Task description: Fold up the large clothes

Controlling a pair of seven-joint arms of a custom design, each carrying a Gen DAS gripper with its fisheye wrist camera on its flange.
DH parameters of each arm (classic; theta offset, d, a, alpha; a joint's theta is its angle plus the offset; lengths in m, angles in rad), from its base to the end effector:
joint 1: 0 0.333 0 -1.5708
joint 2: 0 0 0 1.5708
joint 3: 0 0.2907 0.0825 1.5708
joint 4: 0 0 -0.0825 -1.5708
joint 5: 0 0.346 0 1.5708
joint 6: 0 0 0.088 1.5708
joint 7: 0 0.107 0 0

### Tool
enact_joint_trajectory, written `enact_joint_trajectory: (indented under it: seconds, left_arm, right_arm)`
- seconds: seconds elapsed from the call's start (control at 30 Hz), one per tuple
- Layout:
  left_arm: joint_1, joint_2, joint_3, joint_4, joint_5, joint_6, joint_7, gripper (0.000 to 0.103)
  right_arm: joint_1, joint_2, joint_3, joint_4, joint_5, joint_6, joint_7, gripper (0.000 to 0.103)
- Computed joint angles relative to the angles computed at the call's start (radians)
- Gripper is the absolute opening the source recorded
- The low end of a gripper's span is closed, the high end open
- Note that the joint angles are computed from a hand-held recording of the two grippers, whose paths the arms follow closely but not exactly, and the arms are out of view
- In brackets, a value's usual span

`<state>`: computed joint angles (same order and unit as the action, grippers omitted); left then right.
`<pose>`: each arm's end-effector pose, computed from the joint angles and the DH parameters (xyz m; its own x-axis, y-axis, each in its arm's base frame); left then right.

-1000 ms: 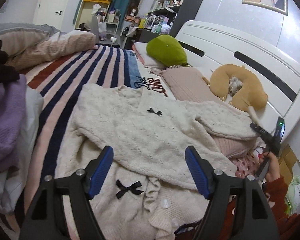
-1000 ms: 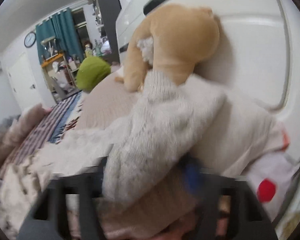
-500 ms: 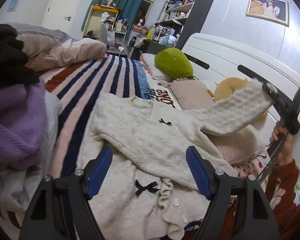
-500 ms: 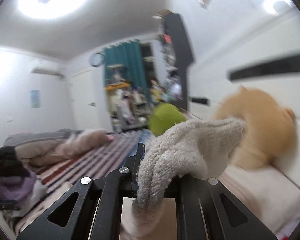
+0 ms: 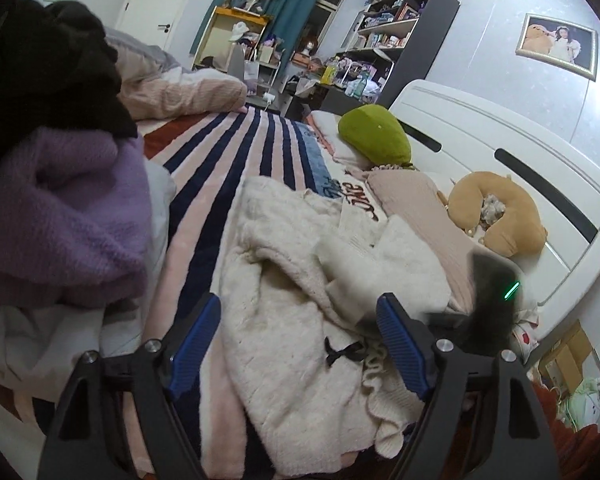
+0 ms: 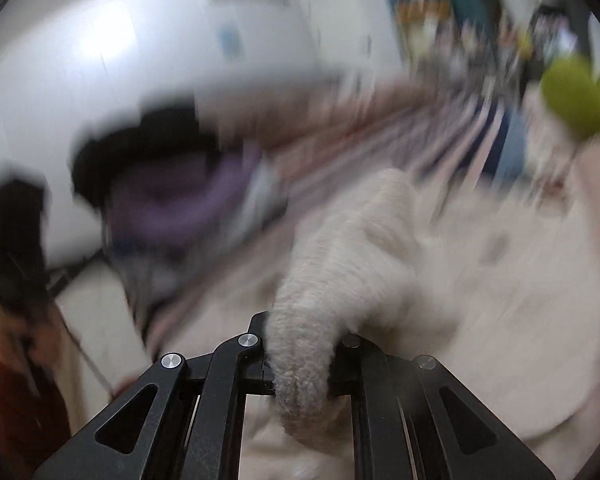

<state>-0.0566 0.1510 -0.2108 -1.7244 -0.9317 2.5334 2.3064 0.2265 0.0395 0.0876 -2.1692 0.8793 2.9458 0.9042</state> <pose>0.5958 -0.1455 0.5494 -0.5055 -0.7666 0.3960 -0.6778 0.0687 -0.7321 0.5330 0.1197 0.4412 0.2670 -0.9305 -0.2506 -0.7273 -0.0239 -0.6859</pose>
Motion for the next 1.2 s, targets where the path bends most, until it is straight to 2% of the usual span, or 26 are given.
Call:
enact_joint_trajectory:
  seconds: [0.03,0.07,0.1,0.17,0.23,0.27,0.3,0.33,0.4,0.43,0.53,0.6,0.67,0.73,0.77,0.8,0.83,0.87,0.9,0.93,0.97,1.03,1.1,1.17,1.2]
  left_arm:
    - [0.0,0.002,0.001,-0.001,0.003,-0.001,-0.002,0.078]
    - [0.0,0.004,0.001,0.0,0.002,-0.007,-0.004,0.078]
    - [0.002,0.012,0.0,0.006,-0.002,-0.018,-0.003,0.078]
    - [-0.001,0.027,-0.004,0.021,0.005,-0.03,-0.009,0.082]
    - [-0.003,0.046,-0.012,0.041,0.009,-0.051,-0.008,0.082]
    - [-0.002,0.058,-0.019,0.053,-0.001,-0.071,-0.001,0.082]
    - [-0.001,0.074,-0.028,0.07,-0.014,-0.097,0.006,0.082]
    - [-0.002,0.085,-0.035,0.081,-0.022,-0.115,0.01,0.082]
    - [-0.015,0.117,-0.049,0.117,-0.012,-0.144,0.002,0.082]
    - [-0.024,0.13,-0.053,0.133,0.003,-0.149,-0.008,0.083]
    - [-0.066,0.182,-0.062,0.191,0.089,-0.145,-0.073,0.083]
    - [-0.096,0.219,-0.068,0.233,0.16,-0.153,-0.124,0.083]
    - [-0.128,0.246,-0.073,0.261,0.23,-0.138,-0.156,0.083]
    - [-0.204,0.27,-0.044,0.271,0.378,-0.039,-0.238,0.083]
    - [-0.257,0.288,-0.006,0.281,0.486,0.007,-0.319,0.083]
    - [-0.311,0.318,0.04,0.309,0.607,0.032,-0.432,0.083]
    - [-0.33,0.331,0.06,0.324,0.659,0.031,-0.491,0.082]
    - [-0.327,0.342,0.056,0.332,0.665,0.035,-0.529,0.067]
    - [-0.308,0.337,0.039,0.32,0.654,0.049,-0.538,0.058]
    - [-0.283,0.328,0.017,0.303,0.636,0.061,-0.537,0.039]
    - [-0.225,0.308,-0.035,0.271,0.569,0.077,-0.49,0.019]
    - [-0.153,0.26,-0.092,0.2,0.457,0.12,-0.426,0.018]
    - [-0.083,0.187,-0.141,0.098,0.308,0.172,-0.344,0.018]
    - [-0.08,0.123,-0.113,0.018,0.279,0.163,-0.365,0.024]
    - [-0.089,0.106,-0.09,0.0,0.306,0.121,-0.401,0.028]
  right_arm:
    - [0.033,0.027,-0.028,-0.015,-0.131,0.024,0.104,0.007]
    - [0.033,0.039,-0.02,-0.03,-0.192,0.053,0.142,0.008]
    - [-0.001,0.035,0.022,-0.04,-0.183,0.07,0.132,0.01]
    - [-0.014,0.007,0.033,-0.04,-0.099,0.042,0.07,0.015]
    - [-0.011,-0.057,0.014,-0.052,-0.034,-0.009,0.005,0.037]
    - [0.002,-0.108,-0.003,-0.08,0.029,-0.004,-0.067,0.043]
    - [0.02,-0.172,-0.018,-0.129,0.069,0.013,-0.114,0.054]
    - [0.034,-0.228,-0.034,-0.169,0.085,0.027,-0.136,0.059]
    - [0.039,-0.333,-0.068,-0.243,0.08,0.044,-0.133,0.059]
    - [0.023,-0.389,-0.053,-0.295,0.042,0.064,-0.079,0.061]
    - [-0.126,-0.496,0.025,-0.408,-0.119,0.113,0.108,0.065]
    - [-0.16,-0.527,0.023,-0.446,-0.156,0.118,0.153,0.065]
    - [-0.124,-0.547,-0.049,-0.478,-0.141,0.128,0.153,0.065]
    - [-0.043,-0.551,-0.149,-0.498,-0.111,0.155,0.122,0.064]
    - [-0.017,-0.544,-0.188,-0.502,-0.107,0.169,0.115,0.064]
    - [-0.018,-0.533,-0.201,-0.503,-0.118,0.176,0.125,0.065]
    - [-0.046,-0.518,-0.193,-0.502,-0.141,0.175,0.151,0.064]
    - [-0.09,-0.509,-0.176,-0.504,-0.171,0.165,0.184,0.065]
    - [-0.12,-0.494,-0.167,-0.5,-0.195,0.158,0.213,0.064]
    - [-0.117,-0.49,-0.182,-0.502,-0.205,0.159,0.22,0.065]
    - [-0.088,-0.495,-0.224,-0.507,-0.203,0.162,0.207,0.065]
    - [-0.026,-0.506,-0.305,-0.515,-0.197,0.173,0.186,0.065]
    - [0.005,-0.498,-0.338,-0.515,-0.206,0.189,0.199,0.065]
    - [0.034,-0.497,-0.367,-0.521,-0.217,0.201,0.214,0.065]
    - [0.057,-0.497,-0.386,-0.522,-0.221,0.207,0.218,0.065]
